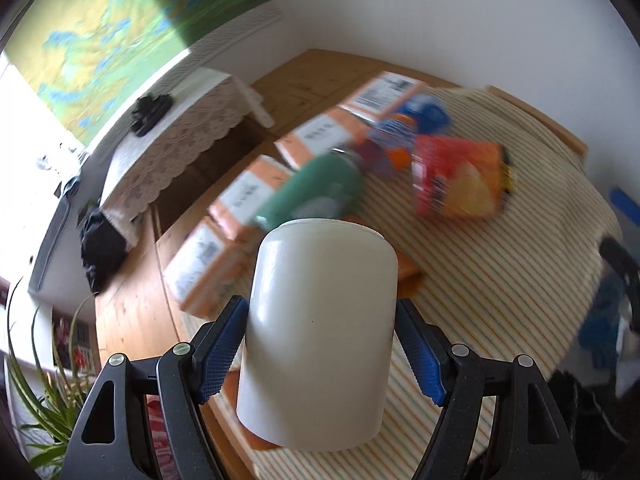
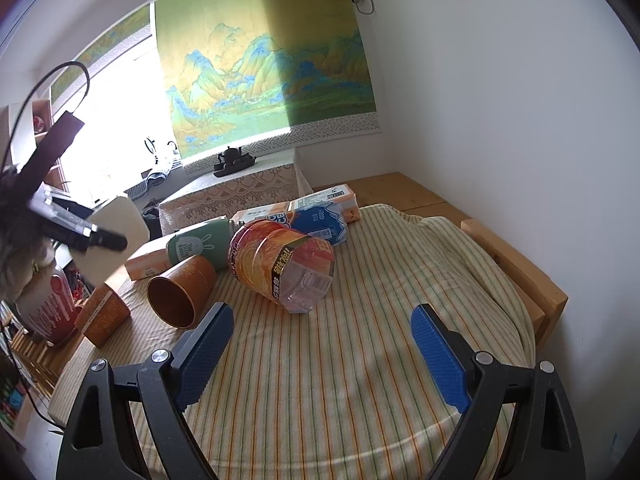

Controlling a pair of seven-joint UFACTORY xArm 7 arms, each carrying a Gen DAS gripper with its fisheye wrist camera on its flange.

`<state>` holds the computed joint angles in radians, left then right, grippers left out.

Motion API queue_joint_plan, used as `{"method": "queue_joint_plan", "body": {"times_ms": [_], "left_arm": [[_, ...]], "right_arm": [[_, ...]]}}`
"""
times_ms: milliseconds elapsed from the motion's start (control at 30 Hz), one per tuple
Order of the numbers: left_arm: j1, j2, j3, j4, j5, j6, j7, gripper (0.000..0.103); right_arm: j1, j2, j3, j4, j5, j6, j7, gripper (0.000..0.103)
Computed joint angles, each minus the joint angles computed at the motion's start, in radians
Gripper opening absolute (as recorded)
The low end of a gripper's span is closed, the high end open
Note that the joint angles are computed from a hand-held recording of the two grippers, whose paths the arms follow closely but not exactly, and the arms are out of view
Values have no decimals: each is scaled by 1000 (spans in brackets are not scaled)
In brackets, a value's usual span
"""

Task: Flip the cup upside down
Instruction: 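Lift the white cup with the left tool toward the right tool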

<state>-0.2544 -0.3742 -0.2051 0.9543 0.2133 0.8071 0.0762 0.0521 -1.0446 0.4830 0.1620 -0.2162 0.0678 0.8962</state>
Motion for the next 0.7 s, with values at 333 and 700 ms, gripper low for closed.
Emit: {"method": "queue_joint_plan", "body": {"times_ms": [333,700], "left_arm": [[-114,-63,-12,-166,-163,-22,47,78],[-142,6,4,-181,-213,-90,60,78]], "right_arm": [[45,-52,-24,-21,-1,72,11,88],[87,-37,-47,-21,1,116,31,88]]}}
